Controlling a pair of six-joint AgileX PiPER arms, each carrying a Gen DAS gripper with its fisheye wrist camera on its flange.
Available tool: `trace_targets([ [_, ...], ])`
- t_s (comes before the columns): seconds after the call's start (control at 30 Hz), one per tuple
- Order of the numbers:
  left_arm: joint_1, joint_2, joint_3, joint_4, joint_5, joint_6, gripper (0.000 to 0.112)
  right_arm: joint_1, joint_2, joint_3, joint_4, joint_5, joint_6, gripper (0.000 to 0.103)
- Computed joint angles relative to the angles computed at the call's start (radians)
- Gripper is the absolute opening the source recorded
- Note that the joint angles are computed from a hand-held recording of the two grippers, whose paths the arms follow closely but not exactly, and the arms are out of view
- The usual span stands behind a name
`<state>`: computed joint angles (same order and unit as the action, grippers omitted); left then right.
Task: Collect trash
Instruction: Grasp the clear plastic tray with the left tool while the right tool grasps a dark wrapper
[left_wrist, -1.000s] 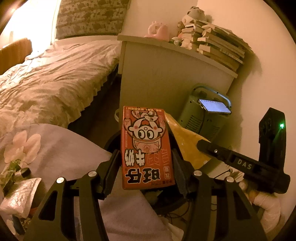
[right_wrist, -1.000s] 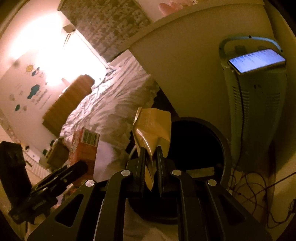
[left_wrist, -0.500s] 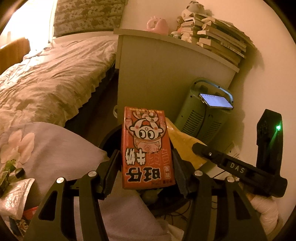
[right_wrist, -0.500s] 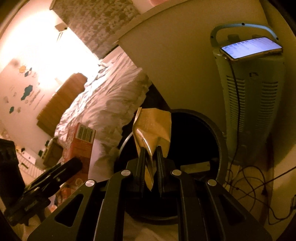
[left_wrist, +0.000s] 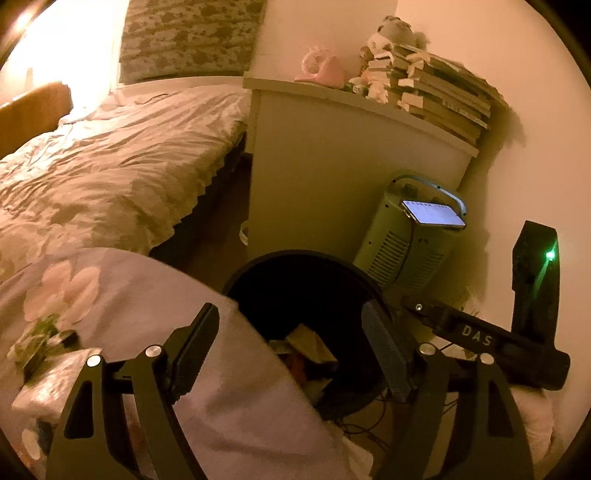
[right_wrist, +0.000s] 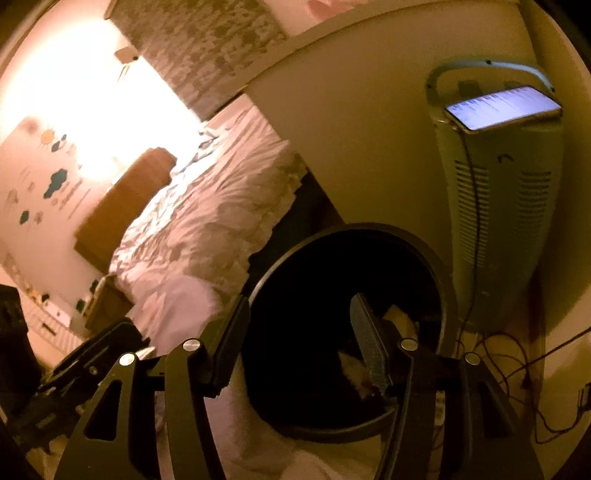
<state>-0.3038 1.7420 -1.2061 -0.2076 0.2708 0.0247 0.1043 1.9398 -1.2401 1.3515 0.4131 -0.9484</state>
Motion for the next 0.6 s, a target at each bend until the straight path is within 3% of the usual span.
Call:
trace_targets([
  [0.07, 0.022, -0.044, 0.048, -0.03, -0.006, 0.029, 0.079, 0.021, -0.003, -0.008, -0.017, 0.002, 0.011, 0.058],
  [0.13, 0.05, -0.094, 0.105, -0.048, -0.013, 0.041, 0.079, 0.052, -0.007, -0.013, -0.029, 0.008, 0.014, 0.065],
  [0.33, 0.23, -0.308, 0.337, -0.267, -0.012, 0.253, 0.079, 0.169, -0.001, -0.065, -0.119, 0.041, 0.076, 0.067],
  [0.5, 0.514, -0.511, 0.525, -0.48, 0.083, 0.5, 0.079, 0.286, 0.017, -0.122, -0.262, 0.067, 0.202, 0.07],
  [0.6, 0.741, -0.608, 0.61, -0.574, 0.193, 0.653, 0.079, 0.35, 0.035, -0.152, -0.365, 0.082, 0.293, 0.07],
])
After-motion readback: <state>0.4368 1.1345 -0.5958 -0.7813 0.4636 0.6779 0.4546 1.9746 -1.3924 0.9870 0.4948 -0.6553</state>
